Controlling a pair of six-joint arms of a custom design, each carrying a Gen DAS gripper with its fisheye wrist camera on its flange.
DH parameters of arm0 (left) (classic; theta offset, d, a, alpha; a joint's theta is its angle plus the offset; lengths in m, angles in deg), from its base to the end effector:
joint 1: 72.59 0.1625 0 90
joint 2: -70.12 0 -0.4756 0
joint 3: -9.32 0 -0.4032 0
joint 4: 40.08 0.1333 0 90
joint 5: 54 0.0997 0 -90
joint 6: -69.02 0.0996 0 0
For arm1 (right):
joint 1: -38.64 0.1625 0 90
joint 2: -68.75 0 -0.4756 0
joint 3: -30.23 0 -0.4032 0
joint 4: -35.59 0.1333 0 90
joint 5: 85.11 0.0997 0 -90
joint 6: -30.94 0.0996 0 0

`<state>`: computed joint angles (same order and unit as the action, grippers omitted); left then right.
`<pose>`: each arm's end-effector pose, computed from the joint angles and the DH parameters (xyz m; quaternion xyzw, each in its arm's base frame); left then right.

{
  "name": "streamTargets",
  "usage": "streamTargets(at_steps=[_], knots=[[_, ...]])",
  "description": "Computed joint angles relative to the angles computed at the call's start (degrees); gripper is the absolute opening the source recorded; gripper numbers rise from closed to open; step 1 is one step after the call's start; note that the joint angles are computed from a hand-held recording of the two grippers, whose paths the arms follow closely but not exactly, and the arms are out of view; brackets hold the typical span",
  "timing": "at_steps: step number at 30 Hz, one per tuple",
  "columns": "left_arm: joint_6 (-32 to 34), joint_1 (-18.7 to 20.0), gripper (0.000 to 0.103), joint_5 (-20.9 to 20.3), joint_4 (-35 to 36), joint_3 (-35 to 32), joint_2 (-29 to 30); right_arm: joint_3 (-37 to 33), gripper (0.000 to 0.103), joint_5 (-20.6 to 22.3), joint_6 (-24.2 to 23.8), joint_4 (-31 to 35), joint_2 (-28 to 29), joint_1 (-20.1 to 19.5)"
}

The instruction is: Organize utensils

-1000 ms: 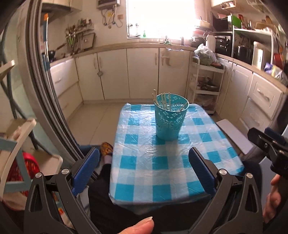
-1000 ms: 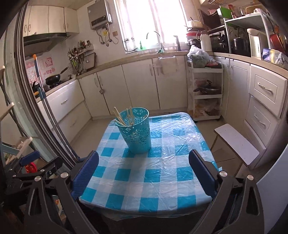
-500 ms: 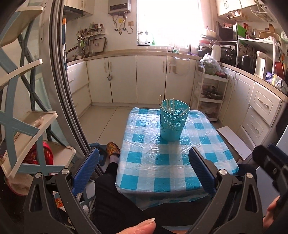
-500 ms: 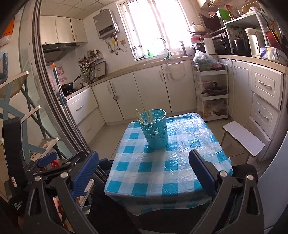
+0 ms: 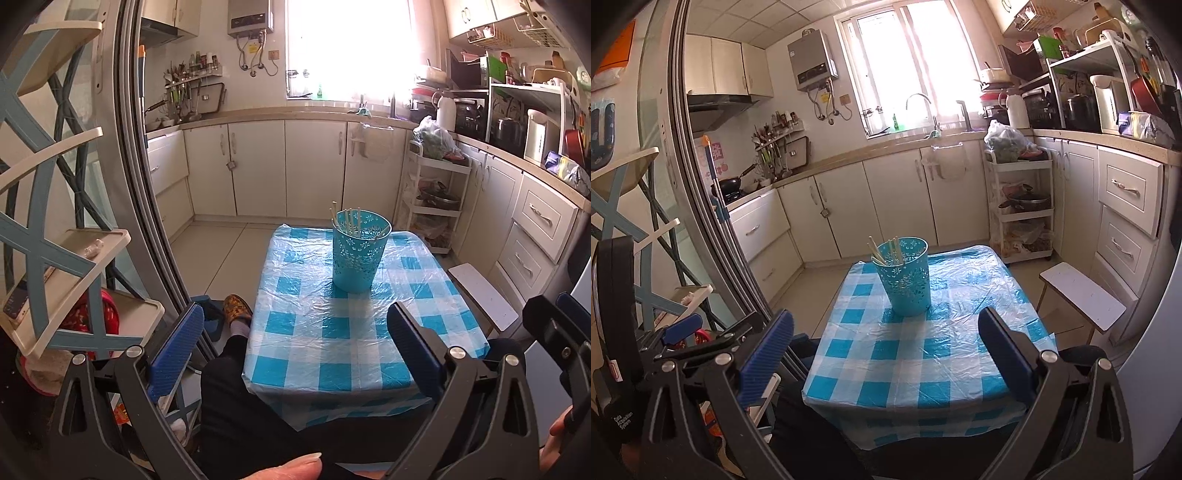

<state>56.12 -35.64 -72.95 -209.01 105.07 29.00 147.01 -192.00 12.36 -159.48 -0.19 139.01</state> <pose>-0.4193 -0.6001 0.1580 0.1582 0.7893 -0.4529 0.3833 0.2063 -0.5474 0.3397 0.1489 -0.8584 0.4633 0.1625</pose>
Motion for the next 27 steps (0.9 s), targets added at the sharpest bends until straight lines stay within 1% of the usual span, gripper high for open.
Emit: streamTargets(at_steps=[27], knots=[[-0.5,-0.4,0.096,0.8,-0.6,1.0,-0.5,0.4,0.096,-0.7,-0.7,0.1,-0.4,0.5]])
